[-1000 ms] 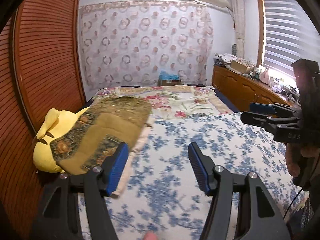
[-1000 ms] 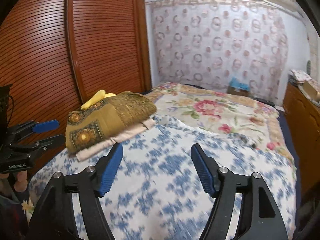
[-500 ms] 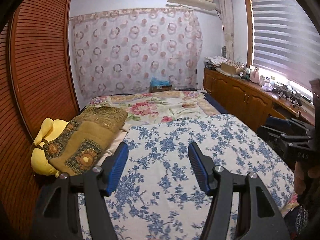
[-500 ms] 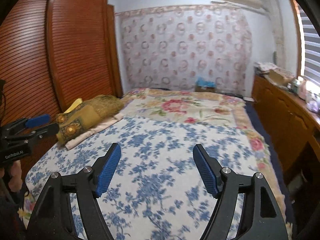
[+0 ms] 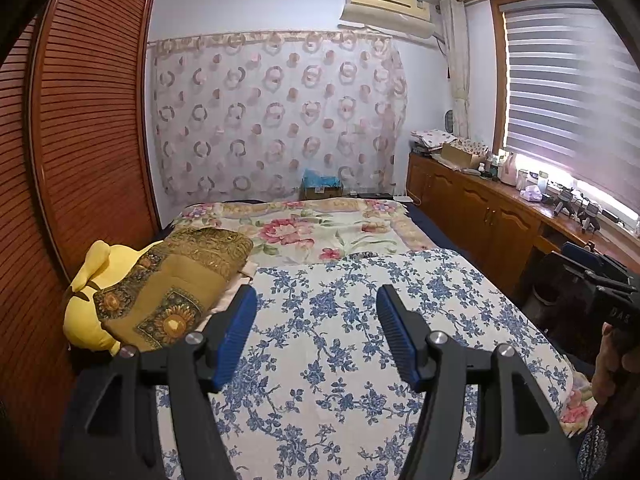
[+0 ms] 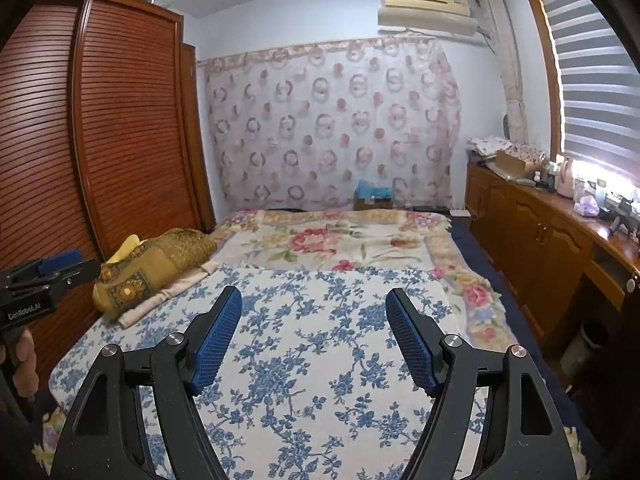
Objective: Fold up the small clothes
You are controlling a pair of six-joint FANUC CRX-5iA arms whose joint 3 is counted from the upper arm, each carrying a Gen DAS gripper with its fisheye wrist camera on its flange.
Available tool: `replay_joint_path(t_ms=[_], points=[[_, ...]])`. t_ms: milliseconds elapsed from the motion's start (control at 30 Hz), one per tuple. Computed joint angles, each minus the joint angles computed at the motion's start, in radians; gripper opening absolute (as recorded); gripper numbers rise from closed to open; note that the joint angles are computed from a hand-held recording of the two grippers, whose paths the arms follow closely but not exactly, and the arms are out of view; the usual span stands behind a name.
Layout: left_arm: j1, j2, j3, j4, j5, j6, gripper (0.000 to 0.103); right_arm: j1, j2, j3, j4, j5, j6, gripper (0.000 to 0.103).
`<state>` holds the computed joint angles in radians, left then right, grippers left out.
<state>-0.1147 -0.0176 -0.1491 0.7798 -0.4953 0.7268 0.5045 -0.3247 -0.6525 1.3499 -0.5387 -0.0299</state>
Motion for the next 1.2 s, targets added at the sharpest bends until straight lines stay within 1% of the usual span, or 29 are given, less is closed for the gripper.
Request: replay_joint_path(t_ms=[333,1033,1200], points=[[0.0,-0.006,-0.003,-0.003,-0.001,0.005,0.062,-0.002,-0.003,-0.007,0.025,-0.002,-0.023,0.076],[-0.002,-0.028,-0.011,-0.001,-0.004,0.007,0.062,0.024,-0.006,-0.004,0.007,-0.045,-0.01,0.076],[-0.008,-0.037,-0.01,-0.009,-0.005,0.017,0.062,0.021,-0.008,-0.006,0.009,-0.041,-0.009,0.076]])
